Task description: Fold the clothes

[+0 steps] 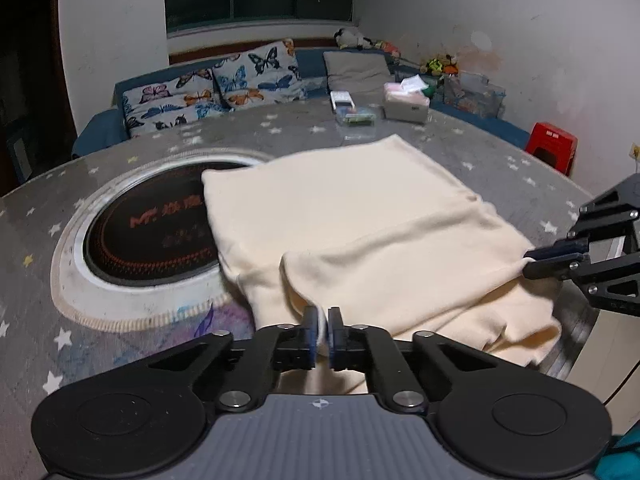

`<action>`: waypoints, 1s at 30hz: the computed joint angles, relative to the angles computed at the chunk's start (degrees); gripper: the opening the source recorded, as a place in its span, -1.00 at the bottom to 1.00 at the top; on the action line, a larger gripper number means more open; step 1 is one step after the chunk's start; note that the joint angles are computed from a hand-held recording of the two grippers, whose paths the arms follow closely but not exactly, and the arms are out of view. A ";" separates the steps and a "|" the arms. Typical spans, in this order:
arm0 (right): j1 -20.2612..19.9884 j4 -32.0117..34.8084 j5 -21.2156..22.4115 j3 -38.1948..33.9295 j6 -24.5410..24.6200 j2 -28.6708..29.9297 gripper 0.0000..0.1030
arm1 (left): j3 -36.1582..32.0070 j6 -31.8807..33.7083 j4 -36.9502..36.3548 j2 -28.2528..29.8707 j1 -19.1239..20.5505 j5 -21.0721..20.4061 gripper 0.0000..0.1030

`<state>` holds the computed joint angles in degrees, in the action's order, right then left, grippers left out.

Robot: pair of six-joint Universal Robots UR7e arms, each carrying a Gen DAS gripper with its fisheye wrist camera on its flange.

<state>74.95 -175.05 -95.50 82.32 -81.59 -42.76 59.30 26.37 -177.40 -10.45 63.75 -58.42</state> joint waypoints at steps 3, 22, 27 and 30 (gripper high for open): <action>-0.29 -2.56 1.36 1.21 0.06 -0.79 -0.95 | -0.14 0.19 -1.73 -0.03 -0.46 -1.69 -0.91; -0.70 10.95 0.46 -11.15 10.21 0.44 -0.83 | -2.75 -3.65 3.38 0.51 0.05 -0.54 -0.35; -0.30 16.61 -0.81 -17.78 6.04 3.62 -0.83 | -7.64 -4.09 7.98 2.85 0.50 -0.58 -0.26; -0.16 20.06 -0.85 -20.57 3.66 4.79 -0.83 | -10.15 -4.02 10.92 4.00 0.70 -0.94 -0.36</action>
